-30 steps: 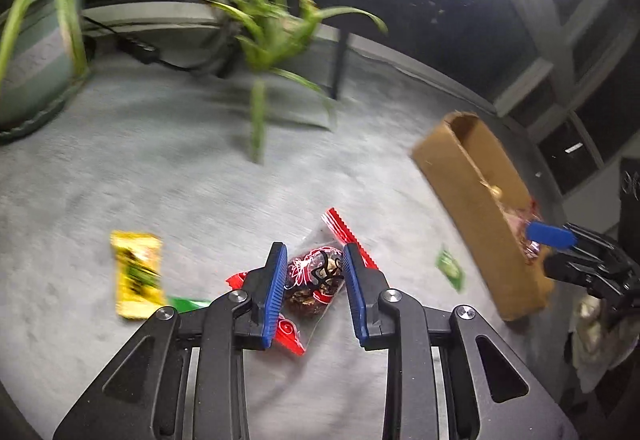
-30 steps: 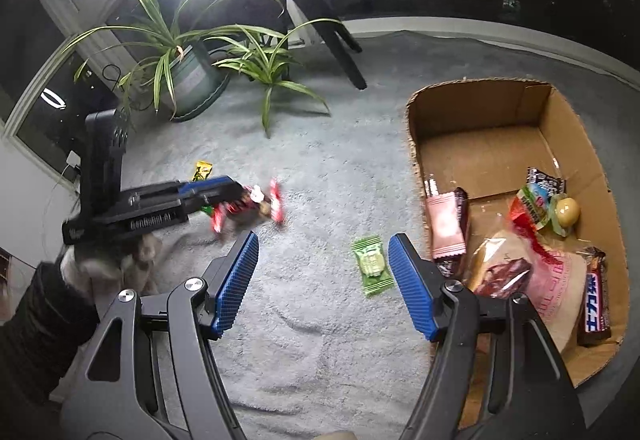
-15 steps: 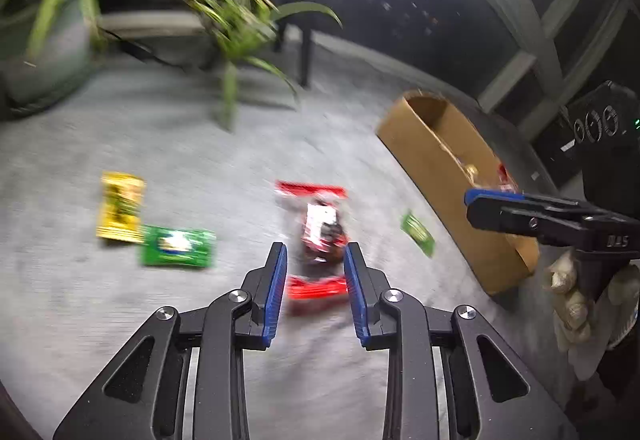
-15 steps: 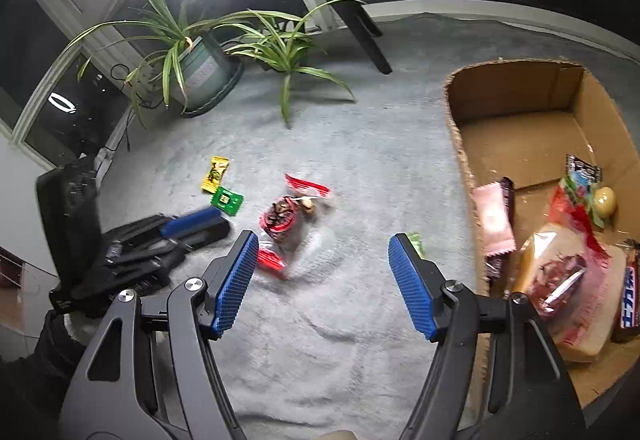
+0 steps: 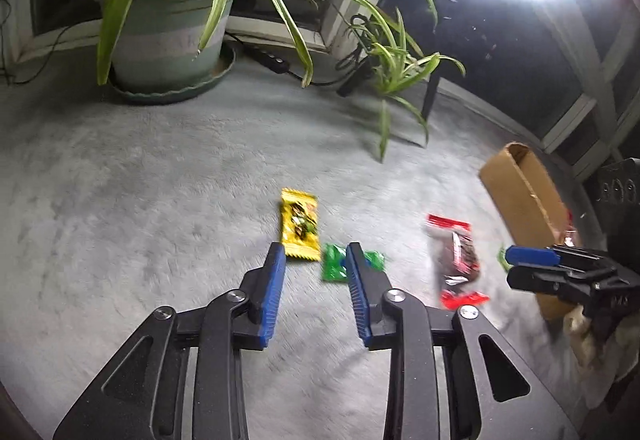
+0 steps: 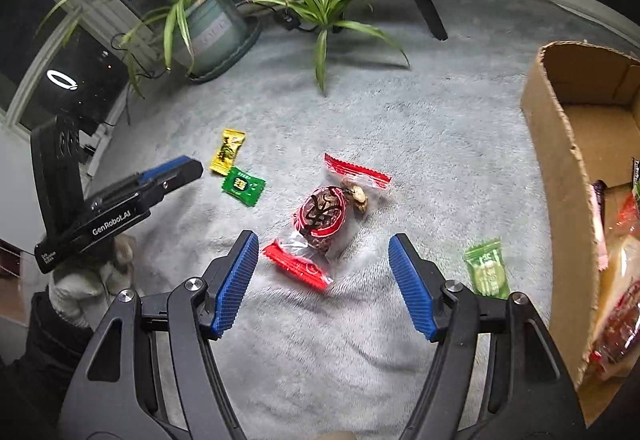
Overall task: Organize snacks
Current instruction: 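Move both open tools back toward the remaining snacks, then grasp the yellow candy with the left gripper while the right grasps the red-sealed nut bag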
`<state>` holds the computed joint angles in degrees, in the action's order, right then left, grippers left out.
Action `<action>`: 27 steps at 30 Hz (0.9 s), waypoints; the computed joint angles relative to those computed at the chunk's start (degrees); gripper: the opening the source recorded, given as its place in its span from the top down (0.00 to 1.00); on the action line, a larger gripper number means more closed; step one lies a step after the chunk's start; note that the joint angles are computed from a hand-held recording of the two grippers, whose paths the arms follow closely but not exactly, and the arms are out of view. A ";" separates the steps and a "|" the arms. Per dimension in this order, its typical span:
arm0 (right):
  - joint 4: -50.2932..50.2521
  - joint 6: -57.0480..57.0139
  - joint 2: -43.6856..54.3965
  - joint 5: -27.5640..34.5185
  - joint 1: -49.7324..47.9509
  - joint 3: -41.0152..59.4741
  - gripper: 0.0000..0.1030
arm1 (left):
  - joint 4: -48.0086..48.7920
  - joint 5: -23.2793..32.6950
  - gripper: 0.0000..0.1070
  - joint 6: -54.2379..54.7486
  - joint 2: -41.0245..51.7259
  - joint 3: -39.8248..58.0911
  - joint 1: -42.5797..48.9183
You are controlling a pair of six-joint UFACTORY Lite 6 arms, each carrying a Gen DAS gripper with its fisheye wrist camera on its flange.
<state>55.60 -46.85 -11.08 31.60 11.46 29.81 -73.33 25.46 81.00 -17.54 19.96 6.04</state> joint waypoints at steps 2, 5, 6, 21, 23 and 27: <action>-0.46 1.06 1.49 -1.93 1.43 0.66 0.32 | -2.76 -3.04 0.67 2.08 2.22 1.02 -2.36; -0.30 1.53 3.65 -3.96 3.38 1.77 0.32 | -9.79 -7.89 0.67 7.59 6.13 2.55 -7.60; -0.25 1.64 4.29 -4.39 3.90 2.13 0.32 | -12.36 -9.49 0.67 10.00 6.88 2.73 -9.07; -6.83 11.52 16.88 -12.24 14.51 10.76 0.32 | -40.56 -19.58 0.75 39.45 12.45 4.85 -16.46; -6.80 11.24 17.55 -12.35 14.57 11.05 0.32 | -40.32 -19.17 0.77 39.77 12.32 4.61 -15.71; -6.77 10.52 18.00 -13.23 14.57 10.76 0.34 | -40.32 -18.62 0.77 40.45 12.34 4.56 -15.09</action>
